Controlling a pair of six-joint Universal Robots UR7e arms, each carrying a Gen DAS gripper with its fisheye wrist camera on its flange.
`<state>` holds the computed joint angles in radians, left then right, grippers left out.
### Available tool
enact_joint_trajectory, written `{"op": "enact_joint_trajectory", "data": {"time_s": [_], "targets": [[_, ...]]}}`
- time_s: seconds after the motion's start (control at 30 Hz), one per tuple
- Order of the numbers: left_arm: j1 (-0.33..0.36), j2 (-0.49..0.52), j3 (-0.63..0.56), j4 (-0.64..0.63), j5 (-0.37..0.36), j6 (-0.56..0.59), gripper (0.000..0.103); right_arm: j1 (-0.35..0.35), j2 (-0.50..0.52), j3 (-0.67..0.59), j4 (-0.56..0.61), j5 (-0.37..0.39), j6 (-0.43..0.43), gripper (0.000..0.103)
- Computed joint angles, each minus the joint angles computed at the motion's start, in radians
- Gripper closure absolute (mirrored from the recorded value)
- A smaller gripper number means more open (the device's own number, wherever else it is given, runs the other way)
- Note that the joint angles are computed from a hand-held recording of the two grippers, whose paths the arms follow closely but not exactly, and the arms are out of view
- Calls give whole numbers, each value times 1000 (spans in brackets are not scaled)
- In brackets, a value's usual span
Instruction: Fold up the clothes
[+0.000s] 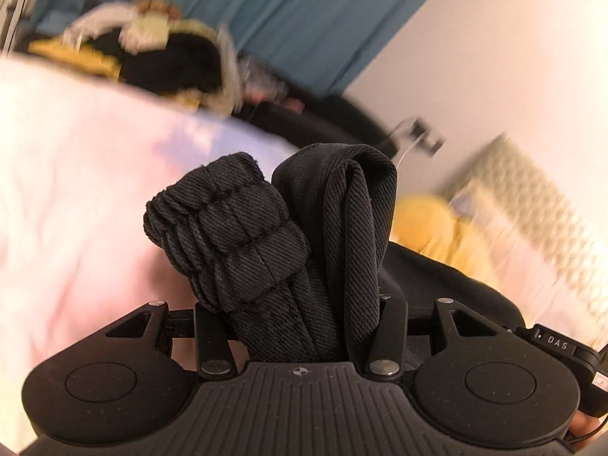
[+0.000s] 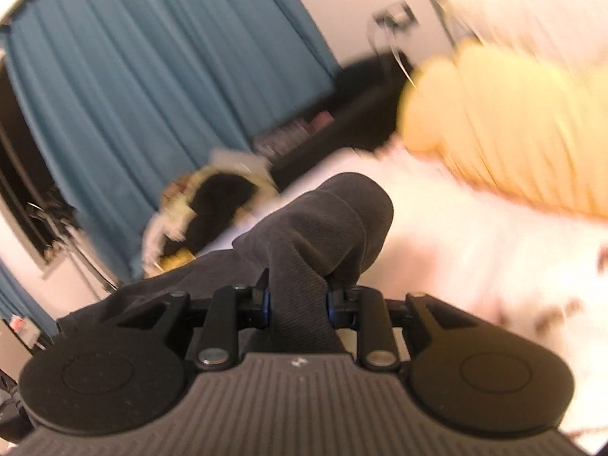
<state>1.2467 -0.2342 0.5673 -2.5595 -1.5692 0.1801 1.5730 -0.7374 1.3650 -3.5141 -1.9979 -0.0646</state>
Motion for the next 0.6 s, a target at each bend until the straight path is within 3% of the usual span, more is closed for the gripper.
{"op": "enact_joint_trajectory", "data": {"time_s": [0.07, 0.2, 0.33, 0.43, 0.6], "targets": [[19, 19, -3, -13, -4, 23, 47, -34, 18, 25, -28, -5, 30, 72], [30, 17, 12, -18, -21, 70, 43, -91, 34, 70, -92, 56, 151, 68], [20, -10, 59, -18, 9, 42, 33, -80, 43, 55, -85, 22, 129, 64], [14, -11, 19, 75, 42, -29, 20, -65, 29, 55, -54, -16, 92, 49], [12, -45, 8, 184, 85, -21, 8, -15, 5, 73, -32, -130, 11, 31]]}}
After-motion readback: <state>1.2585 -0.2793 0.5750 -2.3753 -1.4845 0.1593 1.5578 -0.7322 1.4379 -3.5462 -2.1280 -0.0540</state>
